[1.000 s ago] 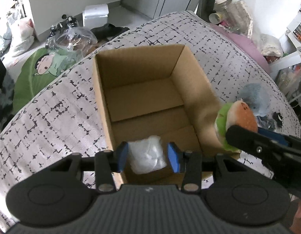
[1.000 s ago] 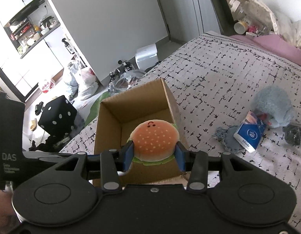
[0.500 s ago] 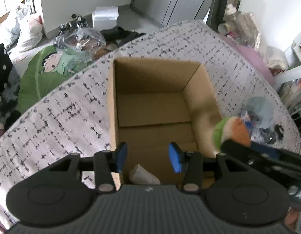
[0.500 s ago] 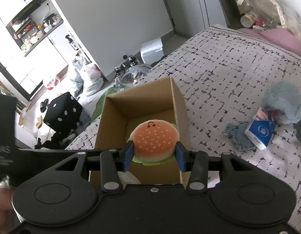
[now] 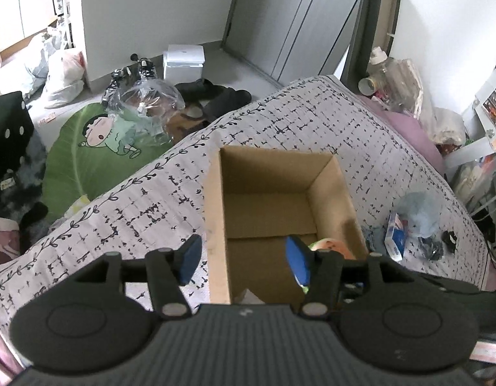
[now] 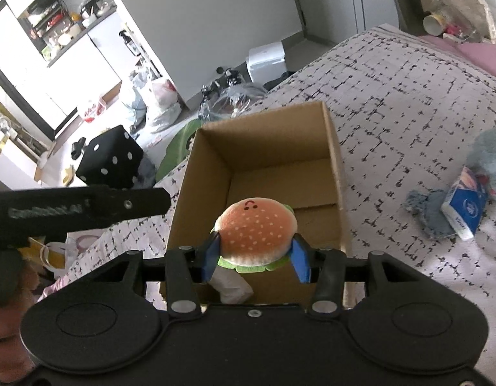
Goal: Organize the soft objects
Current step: 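Lower the burger plush into the box and open the right tool, then withdraw both tools from the box back toward the remaining items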
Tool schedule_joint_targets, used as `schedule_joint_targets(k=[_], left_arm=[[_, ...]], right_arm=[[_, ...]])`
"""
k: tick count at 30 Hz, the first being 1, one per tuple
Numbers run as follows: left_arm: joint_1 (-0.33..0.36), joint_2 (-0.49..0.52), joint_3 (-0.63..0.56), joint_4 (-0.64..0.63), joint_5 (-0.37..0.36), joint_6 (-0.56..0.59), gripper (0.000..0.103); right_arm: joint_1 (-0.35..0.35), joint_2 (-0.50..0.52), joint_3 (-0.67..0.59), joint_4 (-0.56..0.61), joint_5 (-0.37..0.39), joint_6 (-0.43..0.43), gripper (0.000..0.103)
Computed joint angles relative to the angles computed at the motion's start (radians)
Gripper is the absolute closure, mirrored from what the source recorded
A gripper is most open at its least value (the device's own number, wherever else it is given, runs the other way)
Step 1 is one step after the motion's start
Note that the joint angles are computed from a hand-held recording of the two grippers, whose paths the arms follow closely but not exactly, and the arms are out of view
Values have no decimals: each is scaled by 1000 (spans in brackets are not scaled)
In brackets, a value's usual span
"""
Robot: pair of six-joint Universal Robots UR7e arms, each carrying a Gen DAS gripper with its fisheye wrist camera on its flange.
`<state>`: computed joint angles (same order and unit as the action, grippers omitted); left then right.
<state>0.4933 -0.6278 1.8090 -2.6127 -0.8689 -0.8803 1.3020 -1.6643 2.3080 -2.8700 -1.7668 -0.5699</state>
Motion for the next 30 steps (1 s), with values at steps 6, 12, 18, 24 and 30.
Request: schedule_joint_targets(k=[6, 12, 18, 24, 30], left_arm=[[4, -11, 20, -33, -15, -18, 28], [-11, -22, 35, -49, 6, -26, 21], [-40, -23, 52, -75, 41, 1, 4], [-63, -38, 63, -46, 53, 8, 0], [-86, -49, 55, -24, 68, 40, 0]], right_arm=[[24, 29, 21, -60, -42, -24, 44], [39, -28, 73, -131, -38, -83, 19], [0, -125, 91, -86, 13, -66, 11], [-21, -197, 94, -36, 34, -66, 3], [-64, -277, 88, 3, 73, -58, 0]])
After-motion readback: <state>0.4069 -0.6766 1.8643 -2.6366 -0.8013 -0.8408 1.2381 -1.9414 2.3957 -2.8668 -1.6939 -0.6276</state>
